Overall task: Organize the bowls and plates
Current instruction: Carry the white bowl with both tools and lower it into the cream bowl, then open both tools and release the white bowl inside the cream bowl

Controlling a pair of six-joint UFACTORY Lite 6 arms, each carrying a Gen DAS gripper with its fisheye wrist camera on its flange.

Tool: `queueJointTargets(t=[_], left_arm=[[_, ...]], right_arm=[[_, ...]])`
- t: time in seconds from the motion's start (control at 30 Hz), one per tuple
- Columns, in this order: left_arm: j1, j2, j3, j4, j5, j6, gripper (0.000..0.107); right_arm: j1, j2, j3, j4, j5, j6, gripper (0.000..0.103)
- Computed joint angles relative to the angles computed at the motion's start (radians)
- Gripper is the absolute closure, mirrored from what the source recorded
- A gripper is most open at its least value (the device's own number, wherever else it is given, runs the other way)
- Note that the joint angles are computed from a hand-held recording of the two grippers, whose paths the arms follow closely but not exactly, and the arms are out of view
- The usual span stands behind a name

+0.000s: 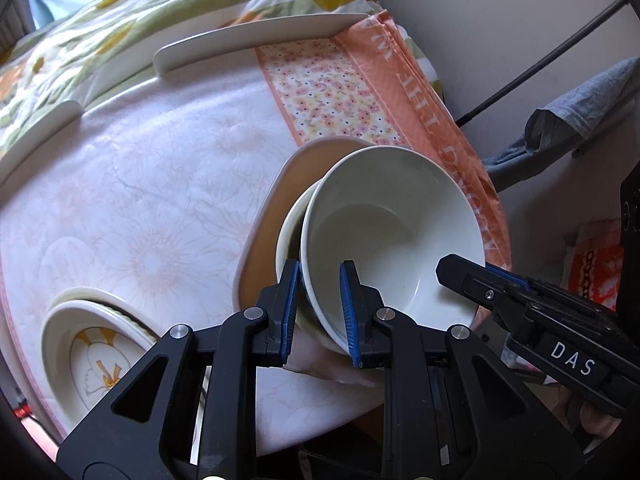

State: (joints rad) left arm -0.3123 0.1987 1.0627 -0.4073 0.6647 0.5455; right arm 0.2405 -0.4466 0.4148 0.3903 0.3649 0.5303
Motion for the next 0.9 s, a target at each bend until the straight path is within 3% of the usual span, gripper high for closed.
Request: queueJointTargets(t=[0.37, 0.7, 0.9], left_arm=[[-0.061, -0.035, -0.024, 0.156, -0.060, -0.118, 0.086], [-0.047, -0.063, -0.032, 0.132, -0.036, -0.089, 0.085], [0.028, -0.168, -0.016, 0.057, 0.036, 0.000, 0.081]], right_arm=[[0.026, -0.030, -0.006, -0.053, 0.005, 0.077, 0.085], [0.046, -0.036, 0.009, -0.138, 0.028, 0.156, 0.085], [0.038, -0.167, 0.026, -0.202, 0.103, 0.193, 0.085]])
